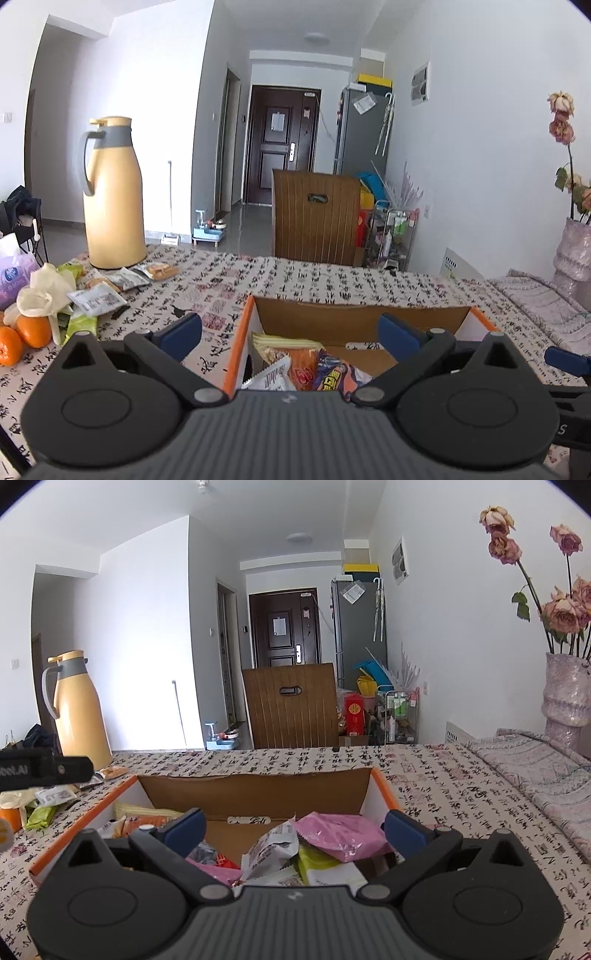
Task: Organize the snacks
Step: 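Withdraw both tools from the box back over the snack pile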
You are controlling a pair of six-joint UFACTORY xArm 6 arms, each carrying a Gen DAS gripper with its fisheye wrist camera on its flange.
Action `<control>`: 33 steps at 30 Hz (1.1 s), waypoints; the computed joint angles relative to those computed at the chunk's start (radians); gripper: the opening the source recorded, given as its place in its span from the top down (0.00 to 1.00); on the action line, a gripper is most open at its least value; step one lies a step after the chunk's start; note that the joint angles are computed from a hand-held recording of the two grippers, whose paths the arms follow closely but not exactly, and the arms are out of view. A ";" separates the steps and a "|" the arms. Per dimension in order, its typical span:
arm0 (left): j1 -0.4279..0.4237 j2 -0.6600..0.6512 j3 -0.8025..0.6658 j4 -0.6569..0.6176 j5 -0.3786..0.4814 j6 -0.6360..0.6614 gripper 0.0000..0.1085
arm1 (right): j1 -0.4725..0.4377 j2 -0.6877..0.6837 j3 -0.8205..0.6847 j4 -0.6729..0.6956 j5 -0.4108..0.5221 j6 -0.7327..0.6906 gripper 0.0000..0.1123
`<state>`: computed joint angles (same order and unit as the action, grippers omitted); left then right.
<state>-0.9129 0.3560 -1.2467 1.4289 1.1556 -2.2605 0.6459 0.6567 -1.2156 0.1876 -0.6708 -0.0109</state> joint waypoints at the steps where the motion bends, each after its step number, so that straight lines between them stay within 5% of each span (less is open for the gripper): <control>1: -0.006 -0.005 0.003 0.000 0.008 0.001 0.05 | 0.000 -0.009 0.011 0.002 -0.006 -0.003 0.08; 17: -0.125 -0.080 0.091 -0.080 0.071 -0.032 0.05 | 0.010 -0.174 0.285 -0.001 -0.108 0.024 0.08; 33: -0.210 -0.083 0.157 -0.185 0.029 -0.051 0.05 | 0.020 -0.274 0.526 -0.031 -0.181 0.085 0.08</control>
<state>-1.1226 0.2725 -1.0897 1.2442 1.1846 -2.3117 0.6660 0.3822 -0.6895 0.1563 -0.8514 0.0744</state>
